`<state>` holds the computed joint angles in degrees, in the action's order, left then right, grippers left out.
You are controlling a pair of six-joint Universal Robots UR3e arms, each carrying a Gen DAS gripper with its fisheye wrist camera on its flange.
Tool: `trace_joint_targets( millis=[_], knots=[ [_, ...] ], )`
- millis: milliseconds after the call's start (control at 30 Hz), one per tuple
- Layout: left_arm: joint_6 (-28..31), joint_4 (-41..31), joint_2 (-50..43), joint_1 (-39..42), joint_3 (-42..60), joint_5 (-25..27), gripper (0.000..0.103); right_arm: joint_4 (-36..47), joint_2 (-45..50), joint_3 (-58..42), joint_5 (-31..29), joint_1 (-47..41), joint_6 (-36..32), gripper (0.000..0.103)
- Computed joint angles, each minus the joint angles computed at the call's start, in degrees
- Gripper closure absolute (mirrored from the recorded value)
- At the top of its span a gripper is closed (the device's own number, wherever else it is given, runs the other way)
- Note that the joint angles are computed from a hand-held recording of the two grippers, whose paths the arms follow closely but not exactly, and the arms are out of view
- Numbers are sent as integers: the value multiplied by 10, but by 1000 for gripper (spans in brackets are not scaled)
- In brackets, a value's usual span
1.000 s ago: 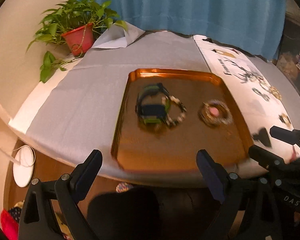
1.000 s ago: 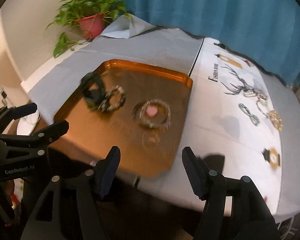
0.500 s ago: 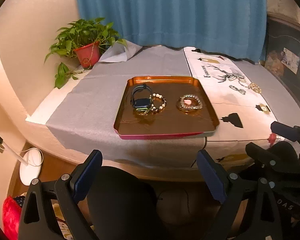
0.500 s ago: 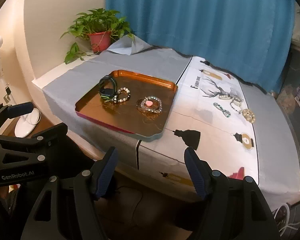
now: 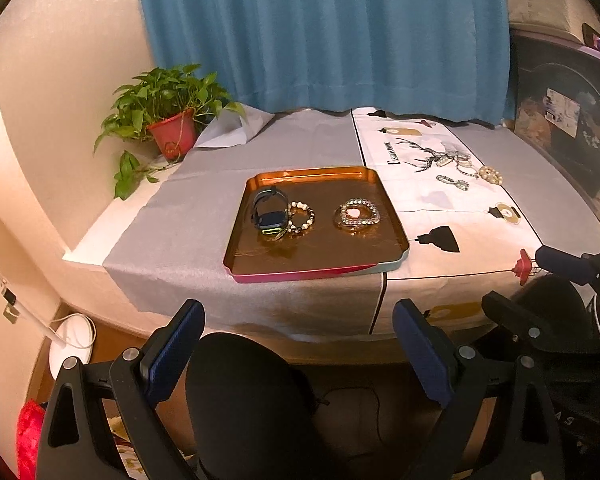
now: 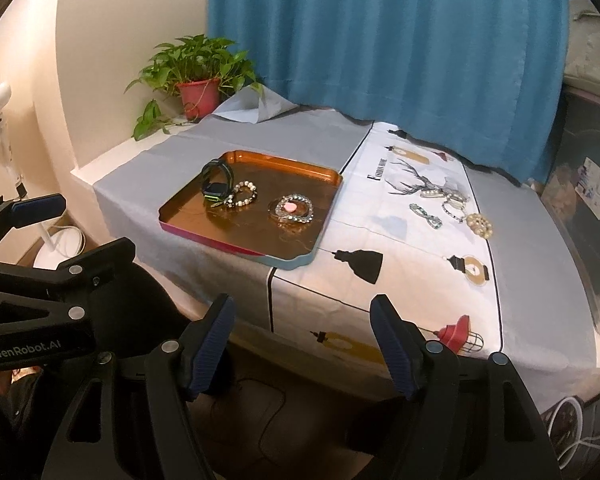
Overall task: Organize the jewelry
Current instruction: 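Move both open tools from the copper tray toward the jewelry on the printed mat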
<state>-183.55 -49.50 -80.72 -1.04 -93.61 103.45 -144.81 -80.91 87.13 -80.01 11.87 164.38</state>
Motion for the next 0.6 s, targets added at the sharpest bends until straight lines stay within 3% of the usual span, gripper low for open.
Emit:
trace_joint_targets(
  millis=[600],
  knots=[
    [-6,-2,0,-27,3,28,9,-9,-24,28,16,-15,0,31]
  ],
)
